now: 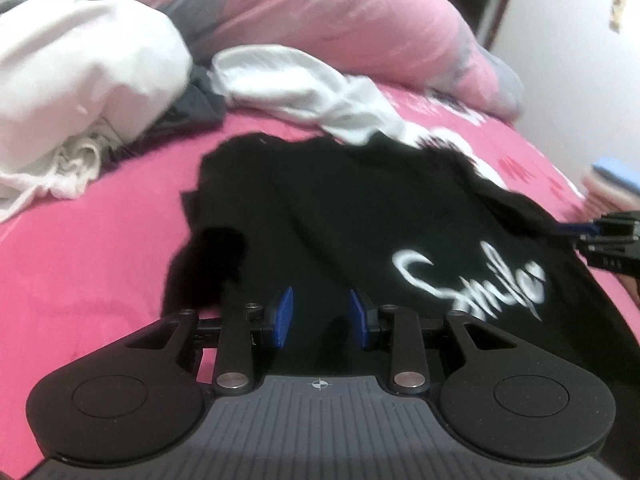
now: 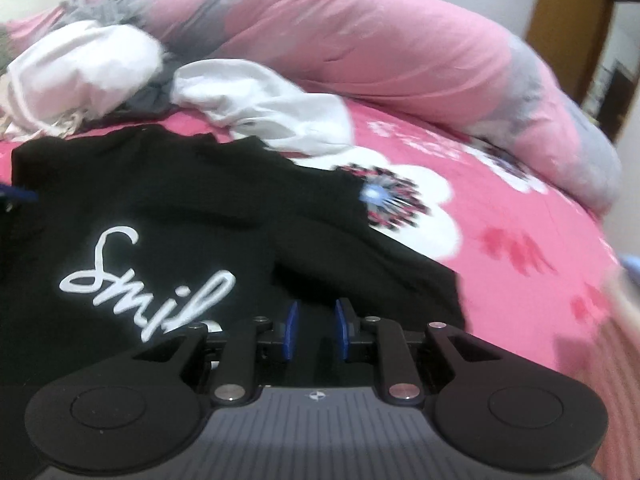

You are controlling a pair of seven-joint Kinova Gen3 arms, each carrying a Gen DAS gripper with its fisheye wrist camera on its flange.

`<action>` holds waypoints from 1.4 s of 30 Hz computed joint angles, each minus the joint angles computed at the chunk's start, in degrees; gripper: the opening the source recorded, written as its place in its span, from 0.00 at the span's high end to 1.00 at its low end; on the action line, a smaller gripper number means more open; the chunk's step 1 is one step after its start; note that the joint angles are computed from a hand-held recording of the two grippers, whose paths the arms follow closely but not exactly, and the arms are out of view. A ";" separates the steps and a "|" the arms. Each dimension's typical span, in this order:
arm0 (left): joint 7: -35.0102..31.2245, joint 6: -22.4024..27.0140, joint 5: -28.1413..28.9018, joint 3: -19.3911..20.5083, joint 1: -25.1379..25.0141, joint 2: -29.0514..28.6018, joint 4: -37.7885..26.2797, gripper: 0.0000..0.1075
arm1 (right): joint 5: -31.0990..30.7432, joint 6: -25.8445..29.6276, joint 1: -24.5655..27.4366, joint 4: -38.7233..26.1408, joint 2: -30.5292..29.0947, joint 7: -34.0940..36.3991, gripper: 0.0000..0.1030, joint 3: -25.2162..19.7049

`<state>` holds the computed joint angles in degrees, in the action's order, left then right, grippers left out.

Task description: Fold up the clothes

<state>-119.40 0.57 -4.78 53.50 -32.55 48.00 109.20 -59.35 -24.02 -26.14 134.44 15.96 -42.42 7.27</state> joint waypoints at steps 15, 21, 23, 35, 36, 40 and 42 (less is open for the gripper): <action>2.96 -2.63 -4.26 4.02 -4.66 7.42 -0.59 0.71 | -1.30 -10.84 14.33 -10.04 11.79 -23.85 0.79 8.19; 6.29 -9.42 -6.46 2.97 -4.83 5.82 2.24 0.71 | 12.43 -6.30 24.13 -6.38 4.07 -28.44 0.74 -7.74; 8.13 -11.50 -6.35 0.32 -3.15 3.80 2.68 0.71 | 17.09 -1.64 27.53 -8.21 4.46 -27.37 0.66 -12.69; 20.26 -17.83 -2.87 -12.35 3.68 -1.94 1.86 0.71 | 43.98 13.38 28.97 -24.41 13.44 -36.57 0.56 -13.13; 21.58 -17.03 -3.86 -11.21 2.50 -1.28 1.45 0.71 | 46.31 13.71 30.61 -24.70 13.22 -37.63 0.56 -15.74; 25.39 -18.29 -7.11 -9.28 0.00 -0.55 2.55 0.71 | 55.62 13.75 36.32 -26.18 13.97 -42.49 0.56 -26.10; 27.17 -18.56 -8.82 -8.51 -1.02 -0.21 2.88 0.70 | 60.25 16.12 37.57 -28.85 15.09 -44.91 0.56 -29.89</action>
